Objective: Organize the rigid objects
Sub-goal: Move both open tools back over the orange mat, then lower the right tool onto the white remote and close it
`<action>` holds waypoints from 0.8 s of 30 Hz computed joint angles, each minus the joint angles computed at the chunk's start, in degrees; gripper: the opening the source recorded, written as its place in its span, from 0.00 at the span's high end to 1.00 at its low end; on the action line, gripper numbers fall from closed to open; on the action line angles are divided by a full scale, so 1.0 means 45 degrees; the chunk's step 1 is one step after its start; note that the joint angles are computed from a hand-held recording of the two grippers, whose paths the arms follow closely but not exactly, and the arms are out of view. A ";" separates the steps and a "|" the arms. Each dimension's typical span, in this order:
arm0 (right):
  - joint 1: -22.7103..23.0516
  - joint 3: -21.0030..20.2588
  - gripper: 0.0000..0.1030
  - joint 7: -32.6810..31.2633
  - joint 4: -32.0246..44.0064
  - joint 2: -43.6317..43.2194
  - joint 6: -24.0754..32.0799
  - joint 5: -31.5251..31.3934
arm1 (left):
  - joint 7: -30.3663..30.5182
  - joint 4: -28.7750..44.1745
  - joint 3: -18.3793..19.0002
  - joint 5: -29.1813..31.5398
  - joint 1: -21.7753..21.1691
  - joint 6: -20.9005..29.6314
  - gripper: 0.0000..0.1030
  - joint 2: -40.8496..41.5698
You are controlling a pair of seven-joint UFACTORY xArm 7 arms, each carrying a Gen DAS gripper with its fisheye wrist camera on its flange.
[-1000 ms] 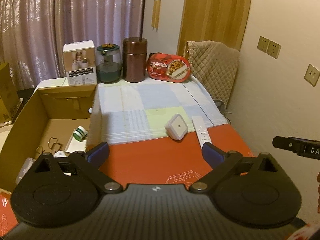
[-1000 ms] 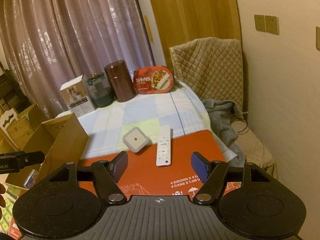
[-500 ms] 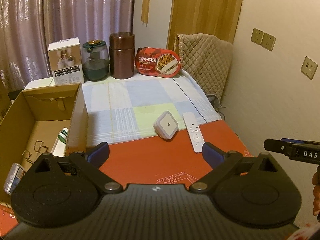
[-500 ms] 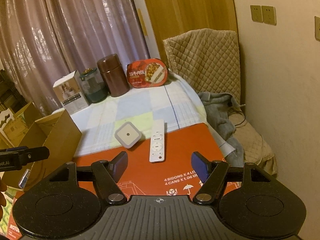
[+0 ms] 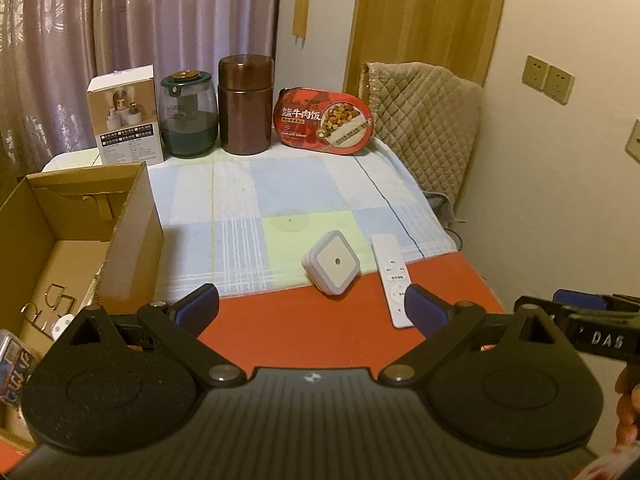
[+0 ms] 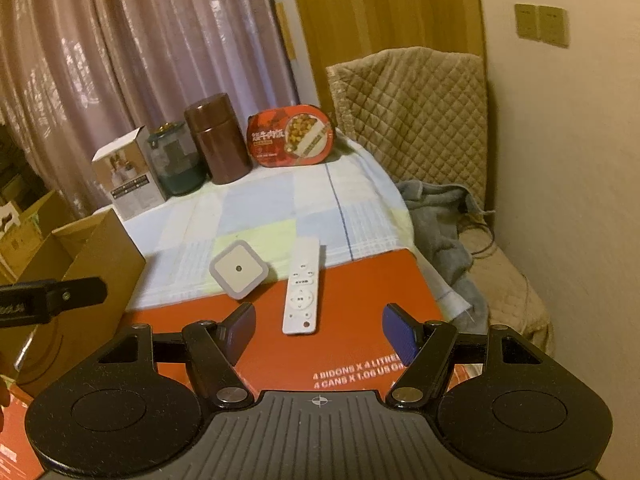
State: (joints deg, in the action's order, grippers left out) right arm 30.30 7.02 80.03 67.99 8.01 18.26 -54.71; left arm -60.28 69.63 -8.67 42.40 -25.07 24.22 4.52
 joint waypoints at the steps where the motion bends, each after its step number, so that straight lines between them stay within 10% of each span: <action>1: -0.0031 -0.0024 0.35 -0.0116 0.0174 0.0238 -0.0071 -0.0025 | -0.0124 0.0208 0.0013 0.0120 -0.0029 0.0062 0.06 0.0235; 24: 0.0226 -0.0747 0.46 -0.6859 0.7107 0.7882 -0.0845 0.4763 | 0.0951 0.3016 0.2111 -0.0936 -0.1068 -0.0523 0.06 0.3988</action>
State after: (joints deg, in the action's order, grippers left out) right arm 31.32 3.65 49.17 99.98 43.48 14.45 -33.27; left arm -56.00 83.20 0.83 38.19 -29.88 21.87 22.46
